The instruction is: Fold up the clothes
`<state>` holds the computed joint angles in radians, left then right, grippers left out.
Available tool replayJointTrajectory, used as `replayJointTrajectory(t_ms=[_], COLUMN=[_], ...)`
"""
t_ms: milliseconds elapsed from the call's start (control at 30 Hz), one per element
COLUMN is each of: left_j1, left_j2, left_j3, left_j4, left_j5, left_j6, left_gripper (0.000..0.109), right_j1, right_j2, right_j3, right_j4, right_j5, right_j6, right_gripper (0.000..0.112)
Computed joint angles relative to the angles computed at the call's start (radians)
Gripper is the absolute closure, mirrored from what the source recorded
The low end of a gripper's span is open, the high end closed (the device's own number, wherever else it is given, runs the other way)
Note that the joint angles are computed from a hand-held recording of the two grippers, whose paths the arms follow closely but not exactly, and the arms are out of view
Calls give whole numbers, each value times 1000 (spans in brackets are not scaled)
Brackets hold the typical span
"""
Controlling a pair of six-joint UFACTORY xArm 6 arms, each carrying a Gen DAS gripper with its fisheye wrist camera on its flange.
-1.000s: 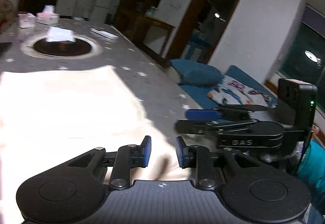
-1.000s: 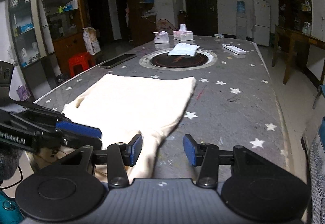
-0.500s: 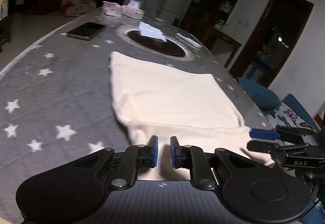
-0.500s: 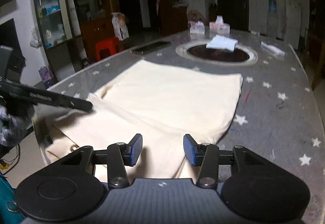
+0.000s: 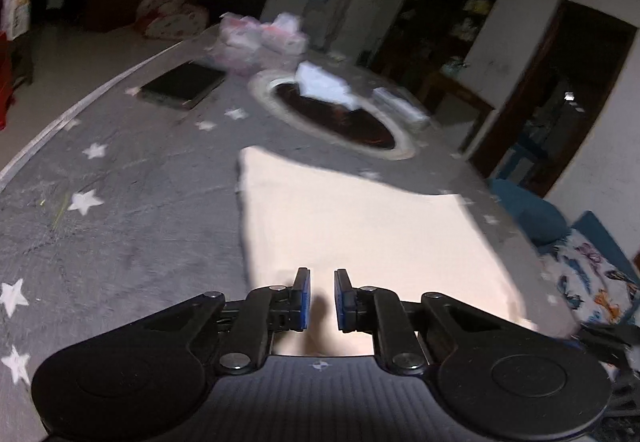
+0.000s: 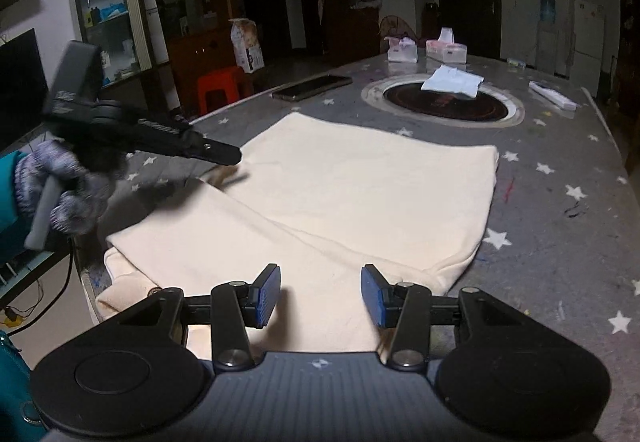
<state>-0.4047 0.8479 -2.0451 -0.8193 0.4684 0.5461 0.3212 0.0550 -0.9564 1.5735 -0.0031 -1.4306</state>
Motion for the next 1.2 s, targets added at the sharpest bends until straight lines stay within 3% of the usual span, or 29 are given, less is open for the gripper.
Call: replayJointTrajectory(t_ms=[167,467,567,700,767,867,933,1100,1200], left_j1=[21,26,24,5,-1,-10,-14,-29,-43], left_j2=[35,213,192,8,-86,-221,-300,-465,-542], left_j3=[-50,-334,-309,-32,98,279,380,593,694], left_j4=[-16,168,185,12,-84,-182,-233,-296,-312], left_j5=[24,79,80,12,11,12,15,24,21], left_j6=[1,-149,-138,110,244,423,526,784,951], left_gripper=[95,95,95,94,92,86,77,74,72], right_j1=[-9,-10,-2,1,-6,-4,0,-5,11], right_j2=[3,4,-8,-19,-15,-26,-45,-59,-94], right_j3=[13,26,30,46,55,58,64,112,125], right_j4=[-88,-180,-153,-183,-243,-231,-199,-340,-262], right_j5=[17,22,10,7,15,11,7,1,-12], right_j6=[89,173,142,153,206,189,153,267,187], right_gripper=[67,66,66,66,66,66,66,66,67])
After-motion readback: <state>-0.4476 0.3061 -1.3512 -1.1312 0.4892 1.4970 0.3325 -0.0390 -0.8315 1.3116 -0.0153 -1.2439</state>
